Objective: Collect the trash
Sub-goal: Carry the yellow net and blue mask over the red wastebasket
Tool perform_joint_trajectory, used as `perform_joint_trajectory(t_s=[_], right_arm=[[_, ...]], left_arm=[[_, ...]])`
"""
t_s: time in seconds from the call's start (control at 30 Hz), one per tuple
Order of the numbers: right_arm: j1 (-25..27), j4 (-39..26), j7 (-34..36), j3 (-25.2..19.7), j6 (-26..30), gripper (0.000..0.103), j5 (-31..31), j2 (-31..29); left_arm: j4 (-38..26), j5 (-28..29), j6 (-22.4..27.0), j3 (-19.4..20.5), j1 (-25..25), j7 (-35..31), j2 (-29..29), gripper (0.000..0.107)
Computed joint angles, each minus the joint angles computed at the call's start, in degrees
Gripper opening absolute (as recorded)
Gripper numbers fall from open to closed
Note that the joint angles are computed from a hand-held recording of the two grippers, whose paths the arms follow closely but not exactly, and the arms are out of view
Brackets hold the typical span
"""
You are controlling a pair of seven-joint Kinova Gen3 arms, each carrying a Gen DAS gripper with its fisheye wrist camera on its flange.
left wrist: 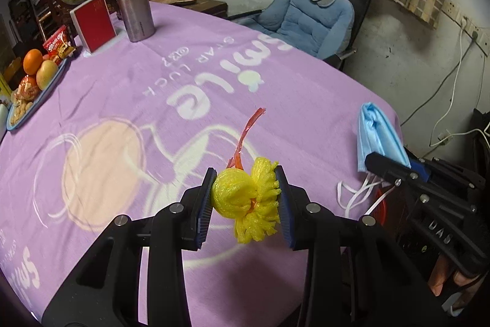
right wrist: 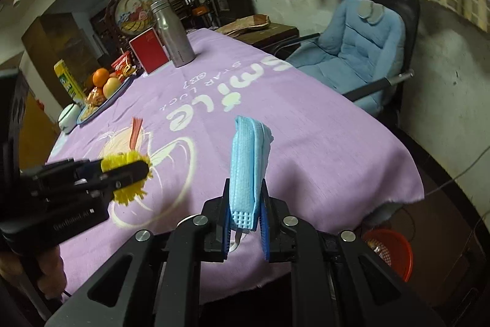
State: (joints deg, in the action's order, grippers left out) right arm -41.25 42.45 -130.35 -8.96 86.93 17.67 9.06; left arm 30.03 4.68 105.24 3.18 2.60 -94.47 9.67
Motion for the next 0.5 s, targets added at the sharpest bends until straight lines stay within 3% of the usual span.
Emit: perform_joint_trajectory(t_s=[0.13, 0.5], right_arm=[[0.8, 3.2, -1.0, -0.4, -1.6, 0.016, -0.4, -1.7], [2.8, 10.1, -3.8, -2.9, -6.5, 0.016, 0.1, -6.2]], left_arm=[[5.1, -0.1, -2.8, -0.1, 0.3, 0.3, -2.3, 0.038], [11.6, -0.5, -6.2, 0.1, 0.8, 1.8, -5.3, 0.038]])
